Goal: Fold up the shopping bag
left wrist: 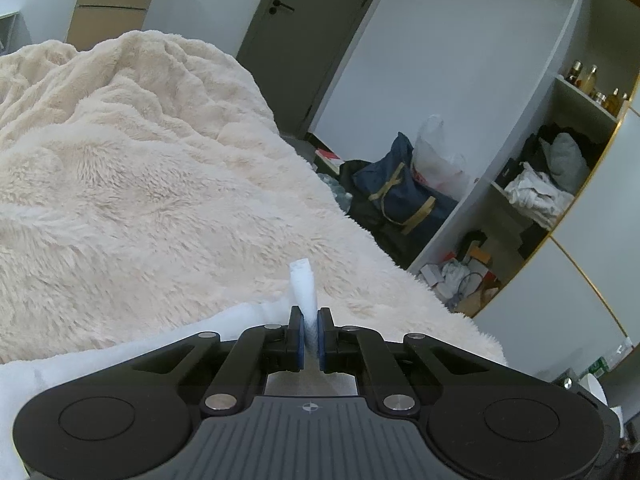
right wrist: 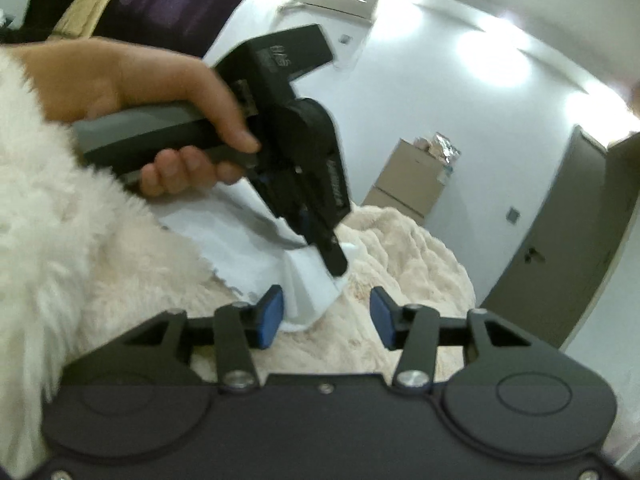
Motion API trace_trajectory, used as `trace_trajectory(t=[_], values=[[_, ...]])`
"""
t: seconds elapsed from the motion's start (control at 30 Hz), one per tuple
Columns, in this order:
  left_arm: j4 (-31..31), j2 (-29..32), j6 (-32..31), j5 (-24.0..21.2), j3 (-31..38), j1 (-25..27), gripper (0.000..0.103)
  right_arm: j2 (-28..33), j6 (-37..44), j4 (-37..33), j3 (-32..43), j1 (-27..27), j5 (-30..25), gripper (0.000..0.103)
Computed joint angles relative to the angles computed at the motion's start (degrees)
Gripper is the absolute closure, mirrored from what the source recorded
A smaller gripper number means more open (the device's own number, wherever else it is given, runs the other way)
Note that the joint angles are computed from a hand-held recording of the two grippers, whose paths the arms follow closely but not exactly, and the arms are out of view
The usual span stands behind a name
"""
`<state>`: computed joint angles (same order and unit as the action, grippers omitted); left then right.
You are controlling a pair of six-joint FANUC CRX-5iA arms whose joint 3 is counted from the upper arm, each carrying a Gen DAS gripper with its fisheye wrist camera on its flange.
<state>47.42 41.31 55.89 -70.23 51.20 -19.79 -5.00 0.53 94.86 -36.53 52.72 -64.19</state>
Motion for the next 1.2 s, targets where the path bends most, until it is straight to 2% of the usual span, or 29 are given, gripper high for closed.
trace_trajectory(t=[0.13,0.2,0.53,0.67,0.73,0.8,0.87,1.0,1.13,1.2], values=[[-0.58,-0.18,-0.28,-0.08,-0.34,-0.14,0.098,0.57,4.07,0.48,1.37,-0.51,0.63,0.07],[-0.93,-0.26,-0.31,-0.02,-0.38,-0.28,0.098,-0.06,5.75,-1.0,1.68,-0.5,2.04,0.094],[-1.08,0.46,0.74,-0.02,0.61,-0.14,0.096,0.51,12.95,-7.08,3.99,0.89,5.41,0.096],[7.14,-3.54,-2.56,6.18,-8.39,0.59,0.096,0.31,12.04,-7.3,3.9,0.67,6.0,0.096],[10.75,-6.82,-6.62,9.81,-13.72,0.92,0.096,0.17,11.72,-7.72,3.99,0.59,6.52,0.096],[12.77,-9.03,-9.93,11.61,-16.93,1.06,0.096,0.32,11.97,-8.3,4.34,0.65,6.58,0.097],[14.15,-10.4,-12.65,11.19,-18.59,1.24,0.096,0.64,12.21,-8.52,4.7,0.51,6.63,0.097],[12.46,-11.15,-15.31,8.35,-18.2,1.17,0.096,0.74,12.63,-8.82,4.96,0.41,6.6,0.097],[6.05,-7.27,-12.58,0.87,-10.38,0.53,0.096,0.94,12.99,-9.06,5.21,0.03,6.9,0.097],[1.91,-6.1,-10.57,0.01,-7.94,0.02,0.096,1.17,13.24,-9.23,5.37,-0.01,6.86,0.097]])
